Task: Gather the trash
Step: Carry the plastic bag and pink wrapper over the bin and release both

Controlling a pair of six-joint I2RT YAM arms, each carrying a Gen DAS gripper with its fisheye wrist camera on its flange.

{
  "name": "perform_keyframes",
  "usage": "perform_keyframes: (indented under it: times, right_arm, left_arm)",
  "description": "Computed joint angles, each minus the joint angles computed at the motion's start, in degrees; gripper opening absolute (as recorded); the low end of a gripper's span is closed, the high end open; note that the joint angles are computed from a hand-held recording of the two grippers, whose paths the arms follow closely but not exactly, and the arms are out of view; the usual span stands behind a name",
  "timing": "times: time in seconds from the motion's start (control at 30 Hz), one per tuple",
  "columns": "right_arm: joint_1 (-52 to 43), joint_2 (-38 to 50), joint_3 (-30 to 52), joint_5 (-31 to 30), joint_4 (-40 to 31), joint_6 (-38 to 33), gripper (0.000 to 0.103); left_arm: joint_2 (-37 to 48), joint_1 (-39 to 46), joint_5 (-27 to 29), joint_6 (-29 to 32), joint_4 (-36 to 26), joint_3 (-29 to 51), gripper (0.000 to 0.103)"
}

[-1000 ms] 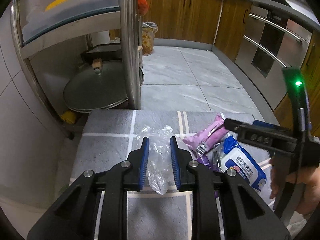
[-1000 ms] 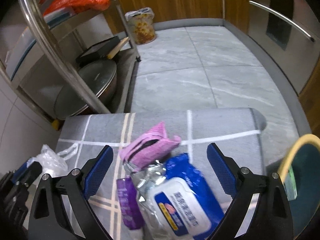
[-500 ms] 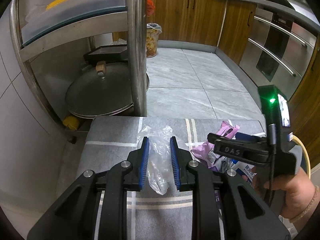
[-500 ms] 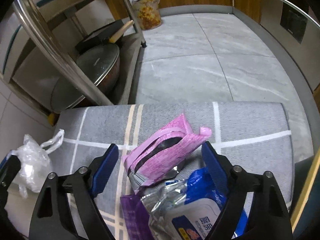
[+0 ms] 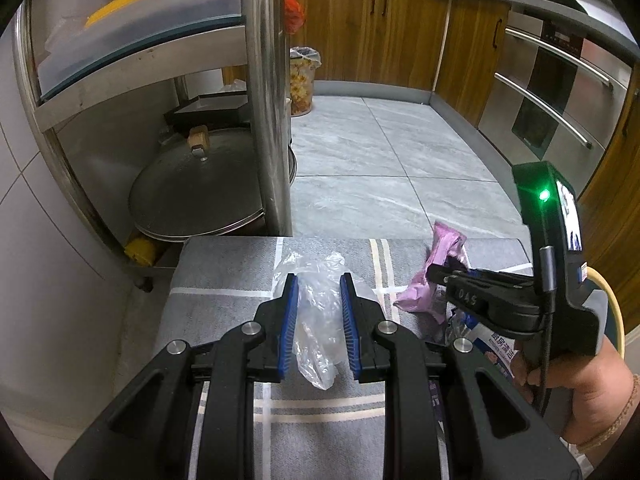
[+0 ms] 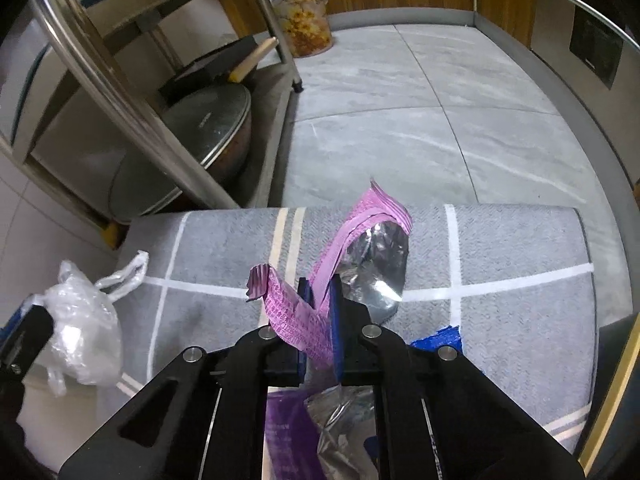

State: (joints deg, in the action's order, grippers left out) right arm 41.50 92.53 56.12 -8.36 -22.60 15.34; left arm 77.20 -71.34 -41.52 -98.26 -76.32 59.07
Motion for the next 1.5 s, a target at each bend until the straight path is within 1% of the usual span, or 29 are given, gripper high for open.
perform_keyframes:
  times: [0.2, 0.4, 0.5, 0.6, 0.77, 0.87, 0.93, 1.03, 1.1, 1.2, 1.27, 1.33, 1.37, 1.47, 1.5]
  right_arm:
    - [-1.3, -5.8, -1.9, -2.0, -0.2, 1.0, 0.004]
    - [-3.4, -14.4, -3.8, -2.3, -3.7, 0.5, 0.004]
    - [-5.6, -18.4, -4.5, -3.1, -6.4, 0.7, 0.004]
    - [-7.2, -22.9, -4.5, -2.4, -9.9, -0.3, 0.004]
    - [-12.3, -30.9, -3.5, -5.2, -16.2, -2.9, 0.003]
    - [-16.8, -35.3, -2.1, -7.0, -20.9, -6.6, 0.003]
    - [-21.8, -38.3, -0.9, -10.4, -24.8, -9.0, 0.003]
    - [-28.5, -41.1, 0.2, -13.9, -29.2, -14.0, 0.003]
    - [-33.6, -41.9, 1.0, -16.3, -31.8, -17.7, 0.003]
    - [-44.0, -41.9, 2.8, -21.7, -36.6, -24.7, 0.003]
    - [-51.1, -40.7, 4.1, -25.2, -39.6, -30.0, 0.003]
    - [-60.2, -37.9, 5.7, -29.1, -43.4, -37.0, 0.003]
    - [-62.7, -36.6, 6.3, -29.9, -44.4, -38.8, 0.003]
    - [-73.6, -29.9, 9.2, -32.9, -48.7, -47.9, 0.003]
    - [-75.4, -28.2, 9.8, -33.0, -49.1, -49.2, 0.003]
  left_arm:
    - [1.5, -2.1, -0.7, -2.3, -2.2, 2.3, 0.021]
    - [4.1, -5.4, -1.8, -5.6, -5.6, 5.9, 0.021]
    - [5.8, -7.0, -2.6, -6.9, -7.3, 8.3, 0.021]
    - [7.8, -8.4, -3.4, -7.8, -9.1, 11.1, 0.021]
    - [10.8, -10.5, -5.1, -8.9, -11.8, 15.9, 0.021]
    - [12.5, -11.0, -6.3, -8.5, -12.7, 19.1, 0.021]
    - [14.5, -11.4, -7.3, -7.6, -13.3, 22.2, 0.021]
    - [17.1, -11.9, -8.4, -5.6, -13.3, 26.1, 0.021]
    - [19.3, -12.1, -9.0, -4.3, -13.6, 29.2, 0.021]
    - [22.3, -12.2, -9.8, -1.2, -12.5, 33.9, 0.021]
    - [24.8, -12.3, -10.4, 1.6, -11.5, 37.5, 0.021]
    - [26.8, -12.2, -10.7, 4.5, -9.7, 40.1, 0.021]
    - [27.9, -12.1, -10.8, 5.9, -8.9, 41.4, 0.021]
    - [31.1, -11.4, -10.4, 12.5, -3.4, 45.1, 0.021]
    - [32.9, -10.8, -9.8, 15.7, -0.7, 46.9, 0.021]
